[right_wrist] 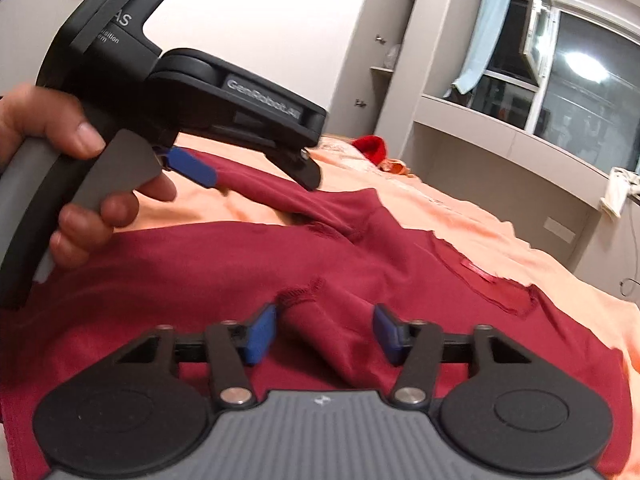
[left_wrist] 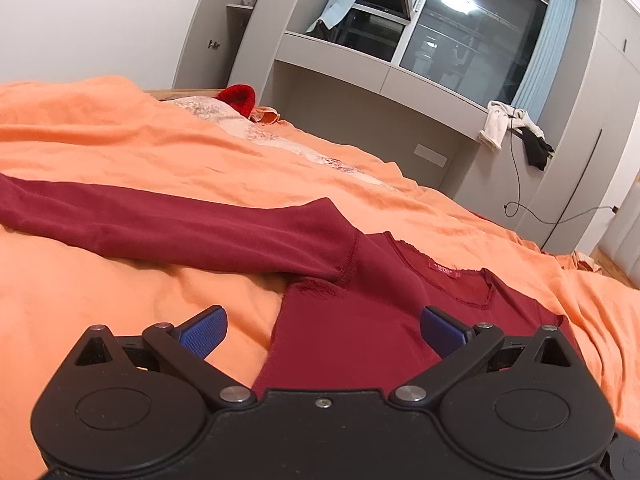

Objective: Fold small clothes
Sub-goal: 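Carry the sleeve across the sweater body with the right gripper and release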

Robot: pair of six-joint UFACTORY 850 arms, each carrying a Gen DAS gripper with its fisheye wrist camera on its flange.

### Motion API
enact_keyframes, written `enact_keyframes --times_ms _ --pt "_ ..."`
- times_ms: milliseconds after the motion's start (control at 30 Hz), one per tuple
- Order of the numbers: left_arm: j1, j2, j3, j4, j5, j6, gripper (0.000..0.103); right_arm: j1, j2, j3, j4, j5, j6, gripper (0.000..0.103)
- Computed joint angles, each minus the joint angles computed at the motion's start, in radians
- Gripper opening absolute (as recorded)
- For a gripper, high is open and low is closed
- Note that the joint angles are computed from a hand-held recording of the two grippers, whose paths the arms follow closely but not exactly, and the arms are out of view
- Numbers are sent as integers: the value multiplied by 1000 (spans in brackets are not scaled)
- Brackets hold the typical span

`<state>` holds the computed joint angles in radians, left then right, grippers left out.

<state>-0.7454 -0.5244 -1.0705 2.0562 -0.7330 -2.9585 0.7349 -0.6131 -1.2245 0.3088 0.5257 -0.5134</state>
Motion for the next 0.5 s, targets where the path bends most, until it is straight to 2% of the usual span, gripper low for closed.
enact_keyframes --times_ms 33,167,233,300,367,433,500 --pt "-1 -2 -1 -3 -1 7 102 2 2 -1 -4 -19 -9 8" --pt "2 1 3 -1 9 7 102 11 22 18 11 -87 -84 8" --pt "4 3 7 2 11 2 102 24 39 36 56 -125 -163 9" --pt "5 4 7 -9 16 11 102 32 50 58 51 -125 -188 13" --pt "7 2 3 -24 28 27 102 28 56 65 -12 -143 -117 14" --pt "8 1 0 -28 40 36 102 10 69 74 -162 -167 66 22" --pt "7 -2 -2 -23 45 48 102 1 74 82 -244 -153 193 50"
